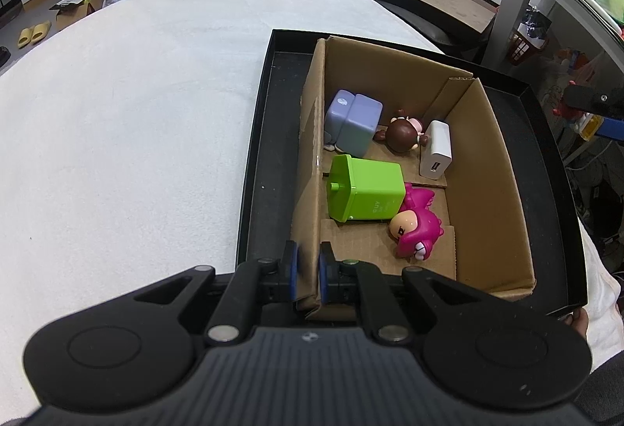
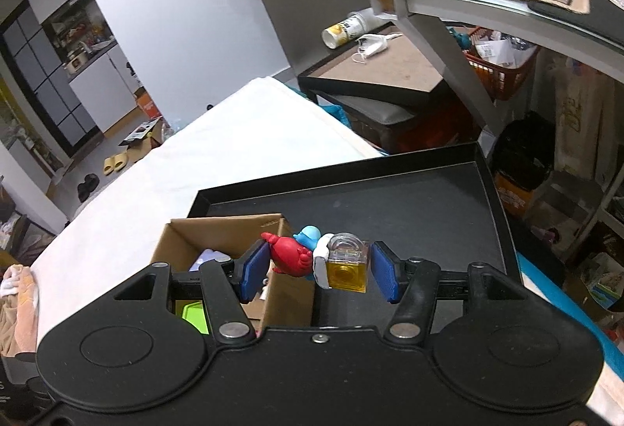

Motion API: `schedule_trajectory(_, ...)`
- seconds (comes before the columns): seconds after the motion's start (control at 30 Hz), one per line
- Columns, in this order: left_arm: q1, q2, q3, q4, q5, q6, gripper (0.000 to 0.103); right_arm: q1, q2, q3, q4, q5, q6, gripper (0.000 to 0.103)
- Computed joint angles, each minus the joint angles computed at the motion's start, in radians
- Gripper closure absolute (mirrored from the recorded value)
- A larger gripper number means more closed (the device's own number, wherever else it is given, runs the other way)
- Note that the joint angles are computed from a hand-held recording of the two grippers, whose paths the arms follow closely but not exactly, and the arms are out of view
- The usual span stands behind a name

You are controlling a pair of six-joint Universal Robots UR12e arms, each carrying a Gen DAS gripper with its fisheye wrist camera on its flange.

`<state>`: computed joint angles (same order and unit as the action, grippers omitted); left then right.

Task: Organize rigid objects
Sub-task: 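Carry the red figure and perfume bottle into the box and release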

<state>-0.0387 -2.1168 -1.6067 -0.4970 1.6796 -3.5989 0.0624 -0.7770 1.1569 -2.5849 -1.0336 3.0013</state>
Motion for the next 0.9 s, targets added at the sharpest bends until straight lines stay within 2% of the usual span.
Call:
schedule_trajectory(0.37,0.005,0.001,-0.008,0.016,-0.013,0.004,0.093,0.017,-0.014,0.014,0.002,0.03,-0.053,0.047)
schedule_trajectory(0.9,0.008,0.002,-0.009,0.014,-0.023,0.006,0.093,0.059,0.001,-0.006,0.076,0.073,-0.144,0.047)
